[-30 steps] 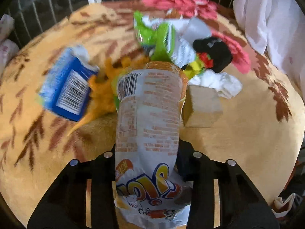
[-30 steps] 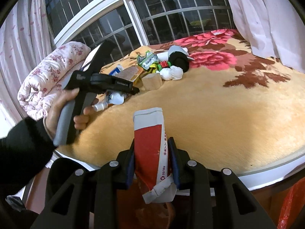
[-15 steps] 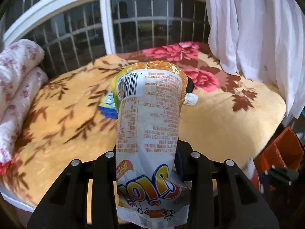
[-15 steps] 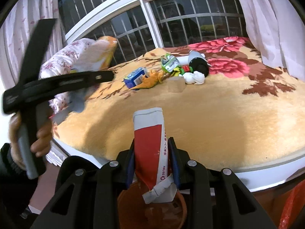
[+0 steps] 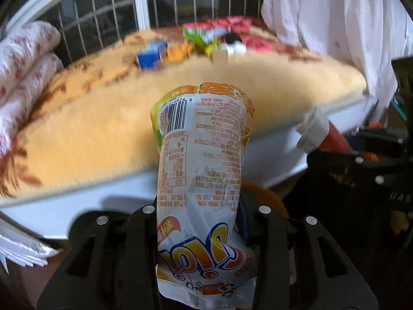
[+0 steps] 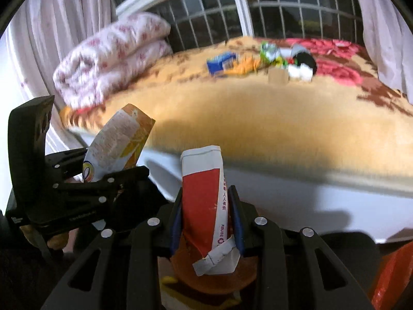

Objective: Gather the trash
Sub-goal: 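Lower both tools over the orange bin and release both items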

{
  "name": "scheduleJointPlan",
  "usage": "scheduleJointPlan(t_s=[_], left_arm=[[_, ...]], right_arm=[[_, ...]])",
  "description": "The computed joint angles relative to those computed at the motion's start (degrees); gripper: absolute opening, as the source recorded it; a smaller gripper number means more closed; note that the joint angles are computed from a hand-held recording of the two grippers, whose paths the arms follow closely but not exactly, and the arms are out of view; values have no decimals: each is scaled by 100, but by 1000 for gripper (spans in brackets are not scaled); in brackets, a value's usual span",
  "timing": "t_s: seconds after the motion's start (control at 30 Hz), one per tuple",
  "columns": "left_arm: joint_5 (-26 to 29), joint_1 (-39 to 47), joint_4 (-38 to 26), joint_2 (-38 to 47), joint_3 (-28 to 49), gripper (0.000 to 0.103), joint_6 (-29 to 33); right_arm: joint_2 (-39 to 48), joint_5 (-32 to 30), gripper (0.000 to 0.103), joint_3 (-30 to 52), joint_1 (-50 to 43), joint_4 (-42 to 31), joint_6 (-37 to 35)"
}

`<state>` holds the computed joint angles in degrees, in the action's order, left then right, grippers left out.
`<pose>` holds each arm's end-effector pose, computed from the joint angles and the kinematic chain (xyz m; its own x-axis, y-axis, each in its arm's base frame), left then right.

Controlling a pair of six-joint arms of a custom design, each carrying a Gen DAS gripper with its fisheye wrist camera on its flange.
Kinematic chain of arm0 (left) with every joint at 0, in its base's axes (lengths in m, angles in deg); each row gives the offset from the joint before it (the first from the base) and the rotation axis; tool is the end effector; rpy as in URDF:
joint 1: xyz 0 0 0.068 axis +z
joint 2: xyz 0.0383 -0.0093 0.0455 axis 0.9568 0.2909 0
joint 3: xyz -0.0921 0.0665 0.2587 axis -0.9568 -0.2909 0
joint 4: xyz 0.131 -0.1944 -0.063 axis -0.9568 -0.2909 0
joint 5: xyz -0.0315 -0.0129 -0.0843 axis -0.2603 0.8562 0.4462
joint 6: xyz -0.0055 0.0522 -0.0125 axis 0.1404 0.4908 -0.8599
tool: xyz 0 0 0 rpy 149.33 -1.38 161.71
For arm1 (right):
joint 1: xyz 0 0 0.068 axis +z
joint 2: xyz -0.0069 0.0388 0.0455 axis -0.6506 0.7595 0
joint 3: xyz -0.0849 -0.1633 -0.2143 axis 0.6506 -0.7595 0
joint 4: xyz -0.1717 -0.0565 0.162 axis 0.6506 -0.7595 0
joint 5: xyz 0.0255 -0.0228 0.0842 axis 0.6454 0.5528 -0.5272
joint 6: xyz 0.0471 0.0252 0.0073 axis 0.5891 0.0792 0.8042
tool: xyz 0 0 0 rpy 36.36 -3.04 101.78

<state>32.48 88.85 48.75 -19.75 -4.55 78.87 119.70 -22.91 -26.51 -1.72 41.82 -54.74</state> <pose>0.1432 0.0301 0.2384 -0.7486 0.1400 -0.6480 0.1800 0.9837 0.0047 0.1722 0.1421 0.2473 -0.6959 -0.2754 -0.6633 -0.5222 0.8281 0.2040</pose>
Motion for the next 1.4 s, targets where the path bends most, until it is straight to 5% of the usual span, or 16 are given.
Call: scheduleJointPlan(t_s=[0.23, 0.63, 0.83, 0.87, 0.93, 0.97, 1.4], left_arm=[[-298, -245, 811, 1838, -765, 36, 78], [-1128, -994, 2109, 4901, -293, 36, -397], [-1327, -1194, 2114, 5308, -119, 37, -498], [-1401, -1253, 2116, 5377, -85, 43, -532], [-1550, -1384, 2129, 5465, -57, 61, -588], [-1583, -1421, 2170, 5441, -86, 68, -602], [-1548, -1340, 2162, 4933, -347, 70, -486]], right_arm=[[581, 43, 34, -375, 60, 199, 29], [3208, -212, 32, 118, -152, 774, -88], [3667, -337, 39, 290, -231, 782, -154], [3737, -354, 53, 341, -230, 737, -169], [3789, -227, 62, 369, -224, 728, -146], [3779, -213, 62, 360, -227, 741, -138], [3127, -44, 62, -110, -452, 712, -112]])
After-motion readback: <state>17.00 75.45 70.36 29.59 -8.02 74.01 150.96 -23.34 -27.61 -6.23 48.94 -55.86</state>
